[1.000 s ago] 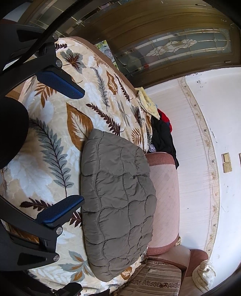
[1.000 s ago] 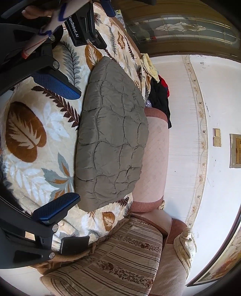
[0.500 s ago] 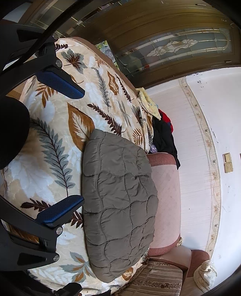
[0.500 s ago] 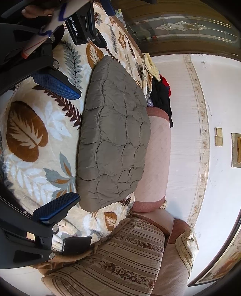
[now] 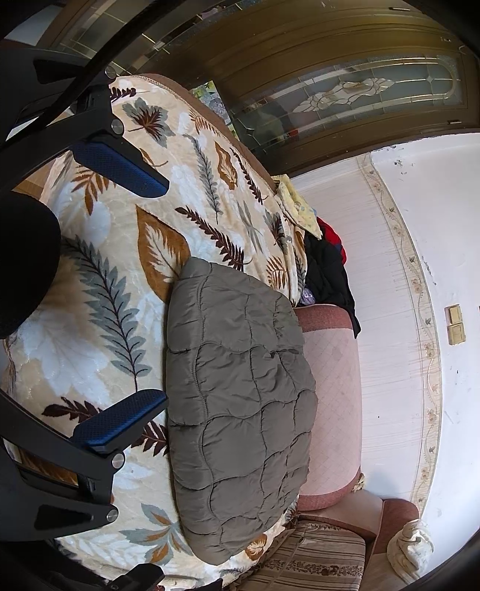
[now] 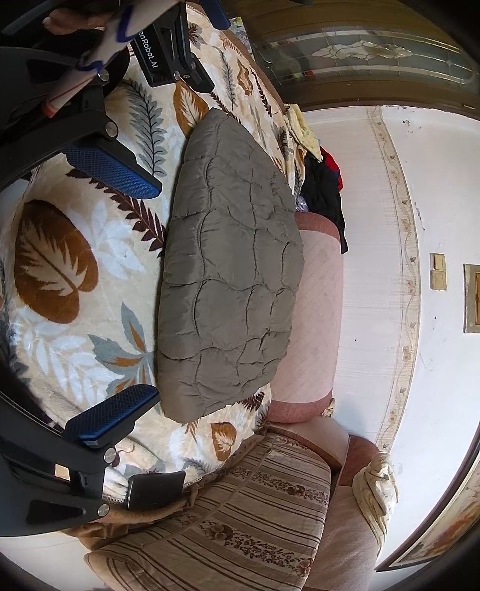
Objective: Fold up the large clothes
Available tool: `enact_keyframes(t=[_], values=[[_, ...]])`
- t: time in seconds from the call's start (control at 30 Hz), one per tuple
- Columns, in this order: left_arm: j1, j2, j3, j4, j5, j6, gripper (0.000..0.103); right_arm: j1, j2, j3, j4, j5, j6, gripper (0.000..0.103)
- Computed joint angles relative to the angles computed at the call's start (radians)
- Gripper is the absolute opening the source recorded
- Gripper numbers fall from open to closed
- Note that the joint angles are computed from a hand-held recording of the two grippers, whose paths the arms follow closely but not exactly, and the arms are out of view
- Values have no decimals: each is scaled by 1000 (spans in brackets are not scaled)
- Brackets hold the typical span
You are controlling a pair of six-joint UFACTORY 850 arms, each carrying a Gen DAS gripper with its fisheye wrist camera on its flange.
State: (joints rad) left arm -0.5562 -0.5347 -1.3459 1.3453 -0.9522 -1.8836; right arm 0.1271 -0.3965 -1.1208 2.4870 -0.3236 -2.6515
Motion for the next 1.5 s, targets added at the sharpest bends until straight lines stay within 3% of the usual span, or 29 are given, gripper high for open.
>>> enact_keyframes(t=[1.5], values=[[-8, 5, 9, -1, -7, -17, 103, -1, 5, 7, 17, -5, -17, 102]])
